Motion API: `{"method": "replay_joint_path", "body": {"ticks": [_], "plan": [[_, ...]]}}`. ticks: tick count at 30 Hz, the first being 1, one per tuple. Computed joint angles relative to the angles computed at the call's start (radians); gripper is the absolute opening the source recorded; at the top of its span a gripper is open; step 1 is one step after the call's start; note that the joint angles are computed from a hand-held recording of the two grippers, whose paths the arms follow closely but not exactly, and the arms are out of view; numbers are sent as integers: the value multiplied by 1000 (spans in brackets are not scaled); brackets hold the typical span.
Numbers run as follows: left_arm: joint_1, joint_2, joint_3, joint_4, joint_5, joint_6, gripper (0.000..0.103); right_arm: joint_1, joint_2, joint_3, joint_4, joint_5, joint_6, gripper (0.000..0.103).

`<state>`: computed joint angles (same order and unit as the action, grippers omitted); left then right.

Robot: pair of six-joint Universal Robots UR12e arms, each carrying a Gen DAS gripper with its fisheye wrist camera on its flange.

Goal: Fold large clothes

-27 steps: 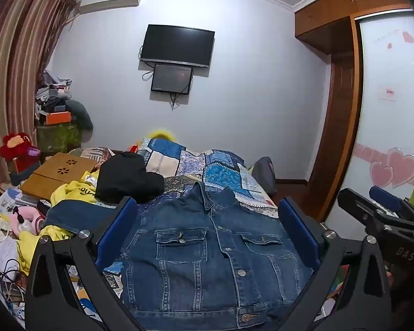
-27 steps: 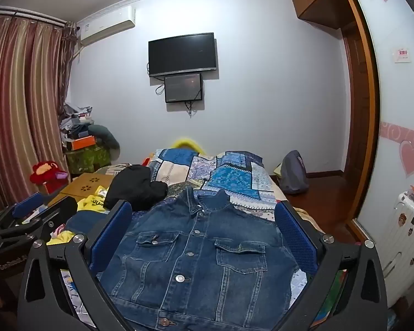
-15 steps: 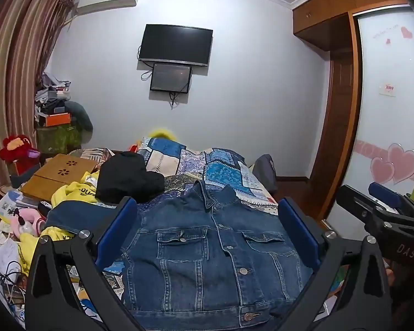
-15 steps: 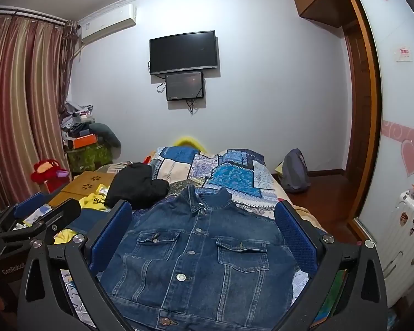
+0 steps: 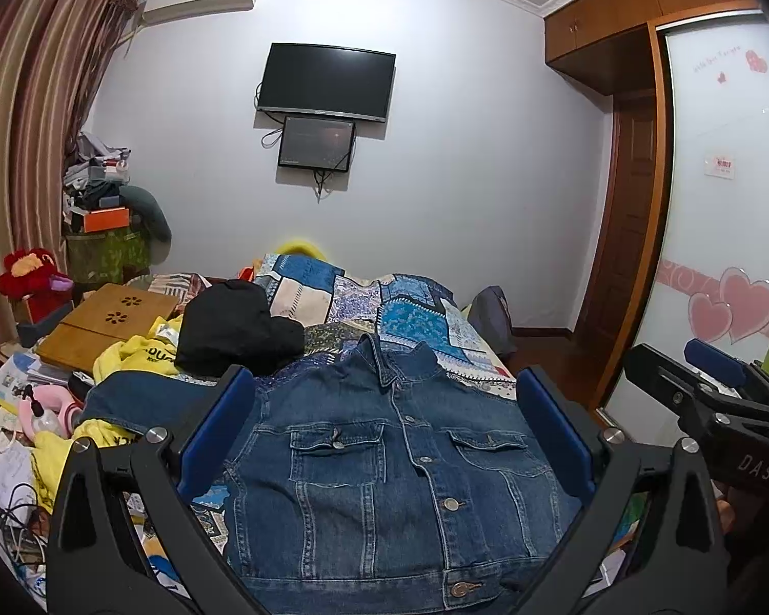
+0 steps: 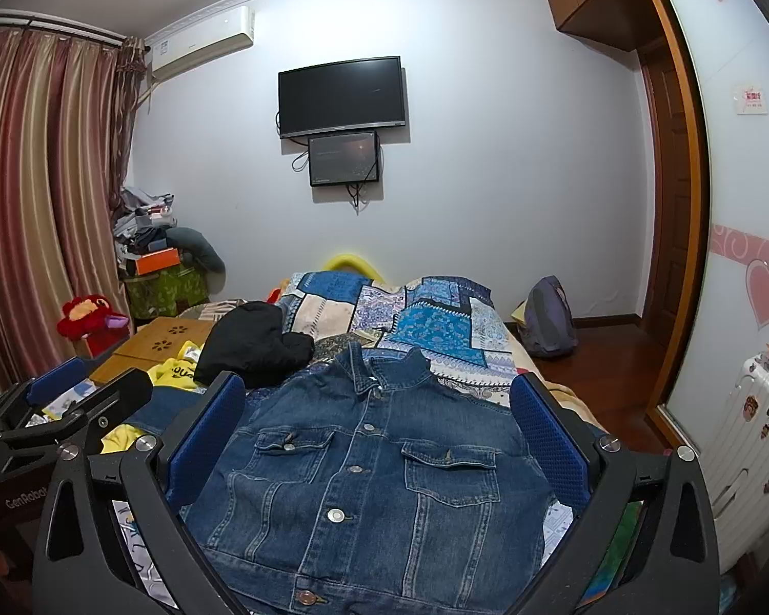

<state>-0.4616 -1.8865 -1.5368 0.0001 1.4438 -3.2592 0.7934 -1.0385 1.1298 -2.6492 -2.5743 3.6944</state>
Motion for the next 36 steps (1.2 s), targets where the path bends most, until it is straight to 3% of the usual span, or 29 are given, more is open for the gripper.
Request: {"method": "replay_joint_path", "body": {"ticks": [36], "plan": [[0,-5,2,-19,1,7,102,-10,-5,19,6,33,37,103]]}}
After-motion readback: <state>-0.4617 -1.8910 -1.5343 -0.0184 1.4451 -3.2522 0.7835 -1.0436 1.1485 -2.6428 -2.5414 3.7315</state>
